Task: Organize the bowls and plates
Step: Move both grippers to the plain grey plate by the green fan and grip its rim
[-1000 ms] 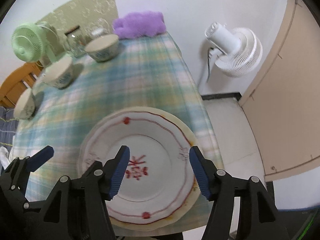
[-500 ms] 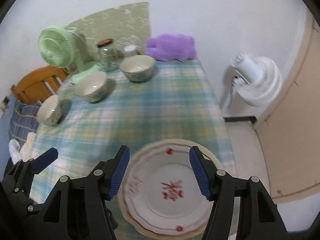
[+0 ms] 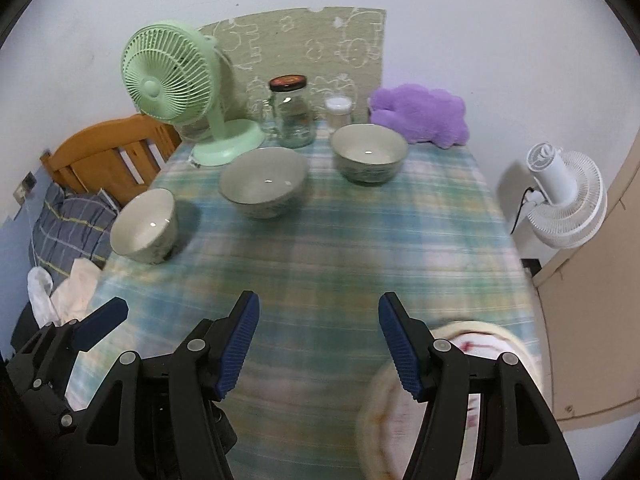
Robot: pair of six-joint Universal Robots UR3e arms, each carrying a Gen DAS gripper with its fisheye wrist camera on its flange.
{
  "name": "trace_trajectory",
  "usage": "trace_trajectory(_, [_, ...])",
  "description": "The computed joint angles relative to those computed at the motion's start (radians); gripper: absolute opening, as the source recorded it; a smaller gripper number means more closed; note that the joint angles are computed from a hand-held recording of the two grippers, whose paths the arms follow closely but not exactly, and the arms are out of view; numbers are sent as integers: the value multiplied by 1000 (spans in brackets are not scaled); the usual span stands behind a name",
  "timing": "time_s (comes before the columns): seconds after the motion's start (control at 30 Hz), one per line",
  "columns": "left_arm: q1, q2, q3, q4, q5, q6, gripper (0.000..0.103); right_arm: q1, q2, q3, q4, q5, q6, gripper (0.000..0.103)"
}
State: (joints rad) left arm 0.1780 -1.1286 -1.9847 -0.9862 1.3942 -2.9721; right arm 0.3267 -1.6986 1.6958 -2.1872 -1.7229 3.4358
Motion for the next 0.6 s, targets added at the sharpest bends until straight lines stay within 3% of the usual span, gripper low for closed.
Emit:
trace_trajectory(0.1, [131,-8,-4,3,-47,134,79,86,117,-88,-25,-53,92,66])
trace_trajectory(0.3, [310,-108,28,39,-115,272,73,214,360,-314,-16,-142,295,66])
trace_trajectory(0.6, [423,-332,104,179,-179,336,72,303,753,-822,114,-226,377,66])
